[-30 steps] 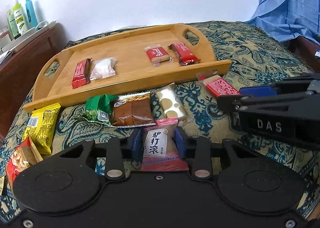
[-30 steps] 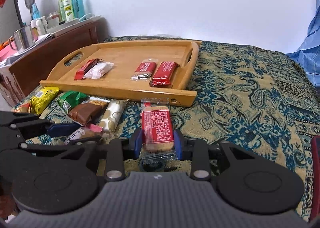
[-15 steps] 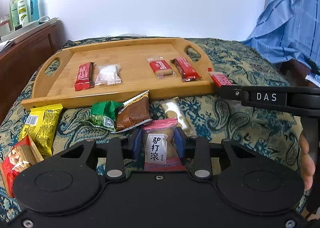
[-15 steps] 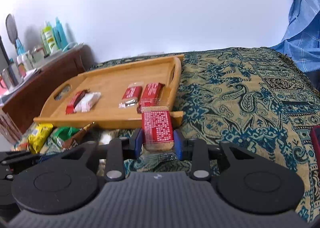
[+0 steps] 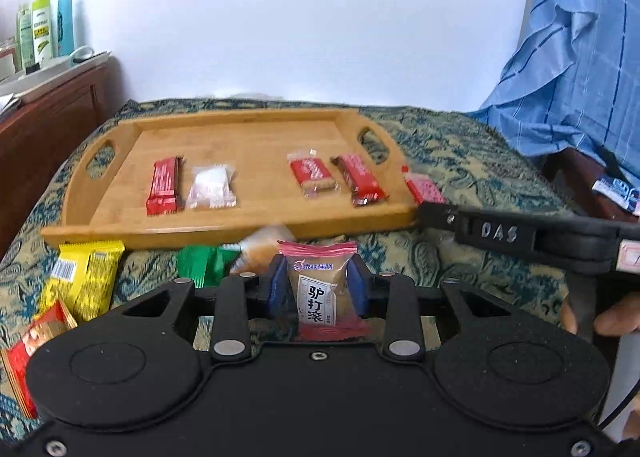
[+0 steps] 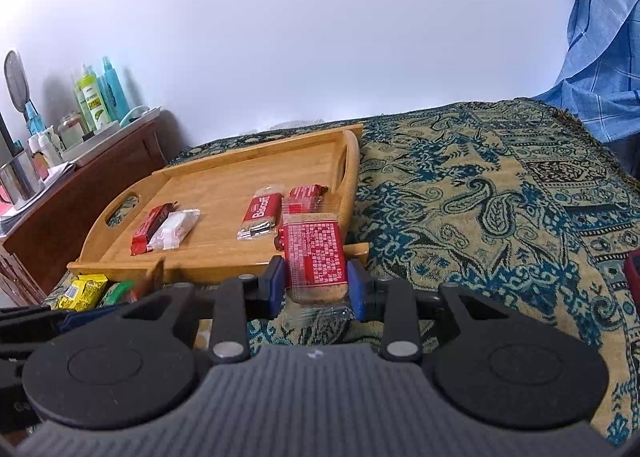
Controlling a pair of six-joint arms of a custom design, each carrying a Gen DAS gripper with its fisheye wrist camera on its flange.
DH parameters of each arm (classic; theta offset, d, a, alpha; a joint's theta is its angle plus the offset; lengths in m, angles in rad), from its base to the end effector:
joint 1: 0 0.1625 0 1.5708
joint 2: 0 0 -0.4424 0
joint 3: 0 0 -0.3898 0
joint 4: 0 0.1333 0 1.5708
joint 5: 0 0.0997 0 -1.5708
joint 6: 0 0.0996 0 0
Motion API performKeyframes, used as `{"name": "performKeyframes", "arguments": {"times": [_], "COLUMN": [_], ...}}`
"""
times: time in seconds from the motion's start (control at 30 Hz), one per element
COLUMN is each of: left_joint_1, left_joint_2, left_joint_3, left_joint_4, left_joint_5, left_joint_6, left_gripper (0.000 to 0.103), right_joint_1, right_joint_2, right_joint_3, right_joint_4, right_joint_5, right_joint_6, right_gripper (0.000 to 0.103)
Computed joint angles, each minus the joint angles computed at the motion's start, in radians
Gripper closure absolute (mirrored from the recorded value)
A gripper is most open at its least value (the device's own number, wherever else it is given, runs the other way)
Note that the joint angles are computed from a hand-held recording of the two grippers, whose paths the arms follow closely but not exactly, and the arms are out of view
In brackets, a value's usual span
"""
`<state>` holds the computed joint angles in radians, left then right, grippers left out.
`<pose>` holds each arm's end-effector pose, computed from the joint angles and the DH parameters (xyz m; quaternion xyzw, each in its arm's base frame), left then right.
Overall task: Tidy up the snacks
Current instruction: 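Carry the pink-labelled pack and Biscoff pack over the tray with both tools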
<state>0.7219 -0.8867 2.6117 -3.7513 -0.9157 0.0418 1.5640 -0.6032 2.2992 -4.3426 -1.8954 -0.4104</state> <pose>-0.1300 -0.3729 0.0931 0.3318 0.8637 -0.3197 0.2043 0.0985 -0.4468 0.0696 0.0888 -0.8469 0.4659 0.2405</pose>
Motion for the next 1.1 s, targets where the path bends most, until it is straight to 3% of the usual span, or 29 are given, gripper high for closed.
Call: {"name": "performKeyframes", "arguments": {"times": [0.27,0.53,0.97,1.1], "left_joint_1": [0.000,0.045,0.215,0.270], "left_joint_2": [-0.038,-0.069,-0.064,-0.081], "left_joint_3": [-0.025,-0.063,-0.205,-0.274], "left_joint_4": [0.008,0.061,0.079,0.154], "left_joint_5": [-0.016,-0.027,-0.168,-0.208], "left_joint_6": [0.034,0.045,0.179,0.182], "left_gripper": [0.073,0.073,0.073,0.073], "right_joint_1": [0.012,0.010,0.014,0.025], "right_joint_2": [0.017,0.019,0.025,0.028], "right_joint_3": [-0.027,-0.047,-0.103,-0.143], "right_joint_4": [-0.018,-0.001,0.028,0.061], "right_joint_5": [-0.005,0.008,0.022,0.008], "right_joint_6": [0.005,0.009,-0.002,-0.011], "right_gripper": [0.065,0.065,0.065,0.065]}}
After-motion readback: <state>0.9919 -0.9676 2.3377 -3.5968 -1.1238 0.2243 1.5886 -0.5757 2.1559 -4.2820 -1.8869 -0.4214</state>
